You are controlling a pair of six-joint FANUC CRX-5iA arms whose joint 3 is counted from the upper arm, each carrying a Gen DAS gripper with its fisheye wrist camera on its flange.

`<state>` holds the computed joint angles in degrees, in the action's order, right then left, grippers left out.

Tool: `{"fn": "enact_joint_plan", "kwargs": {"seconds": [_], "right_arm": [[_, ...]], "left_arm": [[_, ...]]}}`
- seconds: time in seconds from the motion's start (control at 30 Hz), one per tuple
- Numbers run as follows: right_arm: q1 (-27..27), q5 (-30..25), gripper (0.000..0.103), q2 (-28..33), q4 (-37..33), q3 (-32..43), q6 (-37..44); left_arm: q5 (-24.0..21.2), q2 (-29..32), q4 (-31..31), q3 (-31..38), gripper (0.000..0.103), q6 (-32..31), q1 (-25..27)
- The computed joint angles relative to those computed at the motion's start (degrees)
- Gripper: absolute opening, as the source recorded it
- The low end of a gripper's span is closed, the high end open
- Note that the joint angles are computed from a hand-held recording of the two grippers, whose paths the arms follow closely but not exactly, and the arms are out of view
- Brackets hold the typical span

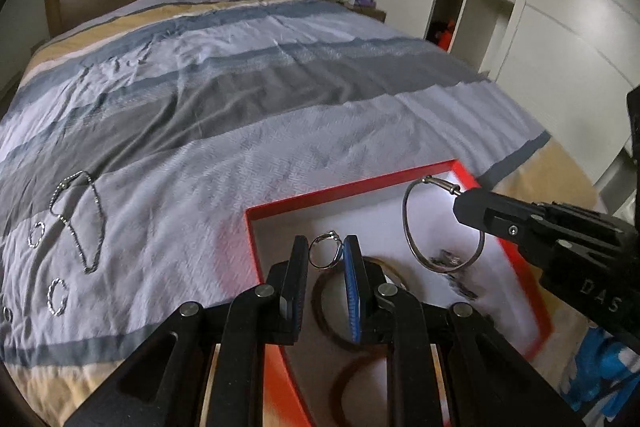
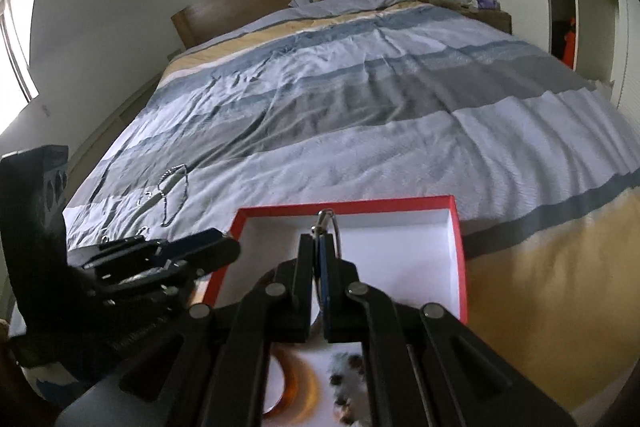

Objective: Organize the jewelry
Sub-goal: 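Carry the small ring and large hoop into the red box and open both tools, then lift both open tools out of the box and move back over the bed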

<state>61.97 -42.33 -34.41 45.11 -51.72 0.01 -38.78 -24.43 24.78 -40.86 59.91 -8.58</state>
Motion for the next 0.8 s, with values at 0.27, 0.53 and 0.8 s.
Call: {"fn": "enact_joint_plan", "kwargs": {"seconds": [0.27,0.53,0.8], "right_arm": [[-5.65,4.23,0.003,1.76,0.00,-2.00,0.60],[-6.69,0.32,0.004,1.19,-3.96,-2.72,3.58],[-4.71,-2.90,0.007,0.50,-4.13,-2.90,3.47]], "left_arm": [[2.23,6.20,-8.10,2.90,0.018,8.03,-2.25],[3.06,7.06,-10.56,2.80,0.019,11.01,-3.32],[2.39,6.59,-11.77,3.33,0.030,12.93,-3.69]]}}
